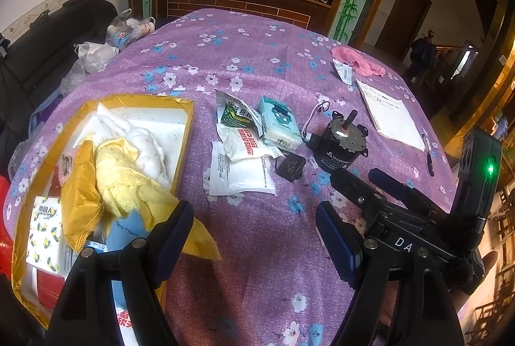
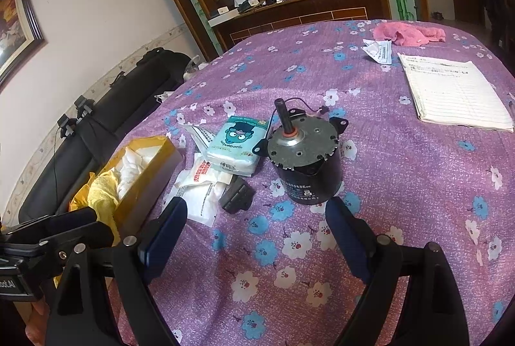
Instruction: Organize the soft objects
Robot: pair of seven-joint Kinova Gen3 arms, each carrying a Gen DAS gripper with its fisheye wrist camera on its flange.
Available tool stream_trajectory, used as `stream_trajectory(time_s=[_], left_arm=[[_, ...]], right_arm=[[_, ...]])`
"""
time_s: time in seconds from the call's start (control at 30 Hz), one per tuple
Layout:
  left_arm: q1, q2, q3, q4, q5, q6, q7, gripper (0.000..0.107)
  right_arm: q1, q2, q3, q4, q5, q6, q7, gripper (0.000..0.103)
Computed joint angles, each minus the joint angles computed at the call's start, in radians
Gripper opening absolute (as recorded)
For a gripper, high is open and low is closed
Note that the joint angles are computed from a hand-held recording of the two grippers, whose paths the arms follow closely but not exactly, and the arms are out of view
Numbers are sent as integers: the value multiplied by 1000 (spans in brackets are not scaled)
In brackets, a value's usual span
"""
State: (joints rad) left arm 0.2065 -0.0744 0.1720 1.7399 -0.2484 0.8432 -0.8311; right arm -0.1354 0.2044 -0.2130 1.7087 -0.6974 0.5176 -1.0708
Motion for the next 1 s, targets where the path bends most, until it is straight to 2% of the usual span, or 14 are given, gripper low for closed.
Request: stream_trajectory(time_s=[0.2, 0.47, 0.6, 0.67, 0.8, 0.9, 0.97, 1.0], left_arm=[[-1, 16, -2, -18, -6, 6, -12, 81], [3, 96, -29, -103, 13, 37, -141, 81], [-9, 157, -56, -191, 72, 72, -233, 81], [-11, 189, -71, -243, 73, 95, -235, 81], [-62, 273, -99, -358, 176, 141, -289, 80], [-78, 357, -109, -461, 212, 205, -310, 75], [-69, 411, -124, -518, 199, 239, -298, 72], [-61, 443, -139, -553, 189, 267, -282, 65]], right_arm=[[23, -10, -7, 18, -57, -20, 36, 87], [23, -12, 2, 22, -65, -31, 23, 87], [35, -11, 1, 26, -92, -31, 33, 87], [57, -7, -8, 27, -135, -15, 65, 87], [49, -6, 2, 27, -137, -15, 63, 87], [34, -5, 8, 23, -110, -18, 42, 87], [31, -5, 8, 23, -101, -21, 36, 87], [31, -5, 7, 22, -100, -21, 34, 87]])
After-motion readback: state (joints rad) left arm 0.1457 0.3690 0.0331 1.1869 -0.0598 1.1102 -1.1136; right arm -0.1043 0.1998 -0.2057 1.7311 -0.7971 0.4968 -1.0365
